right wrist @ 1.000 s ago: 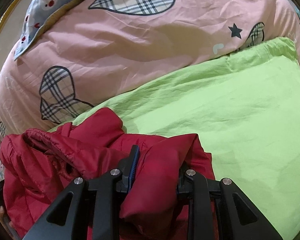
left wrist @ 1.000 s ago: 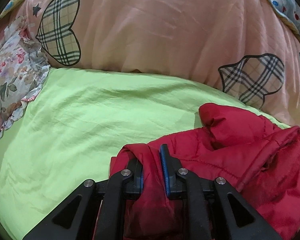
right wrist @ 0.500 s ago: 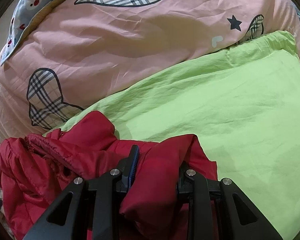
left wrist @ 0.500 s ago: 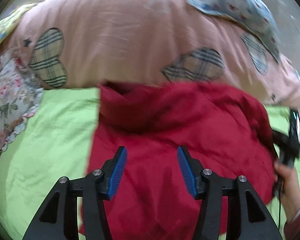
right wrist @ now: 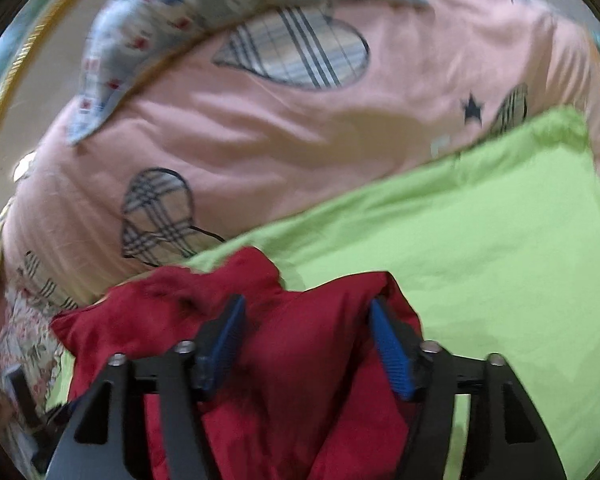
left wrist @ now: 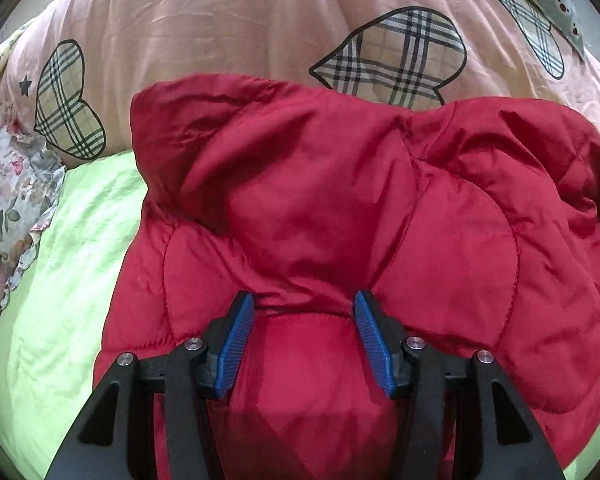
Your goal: Fold large clothes
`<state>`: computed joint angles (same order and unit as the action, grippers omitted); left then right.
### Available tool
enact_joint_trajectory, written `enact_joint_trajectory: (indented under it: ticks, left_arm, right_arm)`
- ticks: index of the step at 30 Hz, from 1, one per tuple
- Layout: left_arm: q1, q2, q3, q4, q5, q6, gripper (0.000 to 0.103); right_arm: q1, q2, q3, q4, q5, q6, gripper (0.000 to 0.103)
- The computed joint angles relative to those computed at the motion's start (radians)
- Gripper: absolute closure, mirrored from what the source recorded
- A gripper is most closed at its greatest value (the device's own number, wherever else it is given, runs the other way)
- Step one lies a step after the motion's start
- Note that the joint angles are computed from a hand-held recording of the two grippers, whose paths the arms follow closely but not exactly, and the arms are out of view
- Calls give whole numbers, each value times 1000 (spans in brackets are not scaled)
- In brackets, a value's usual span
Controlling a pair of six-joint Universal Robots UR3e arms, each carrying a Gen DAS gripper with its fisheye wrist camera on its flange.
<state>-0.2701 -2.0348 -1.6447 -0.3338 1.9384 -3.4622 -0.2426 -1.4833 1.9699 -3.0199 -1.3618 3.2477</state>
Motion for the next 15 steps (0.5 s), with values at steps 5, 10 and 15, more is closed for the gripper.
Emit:
enact_joint_trajectory:
  ticks: [5, 10, 15]
  left_arm:
    - [2, -18, 27, -16, -1, -3, 50]
    - [14, -6, 18, -13, -20, 0, 50]
    - [81, 119, -112, 73, -123, 50, 55]
  right_arm:
    - [68, -66, 62, 52, 14, -128, 25]
    - [161, 121, -93, 193, -119, -170, 26]
    - [119, 230, -176, 217, -111, -127, 26]
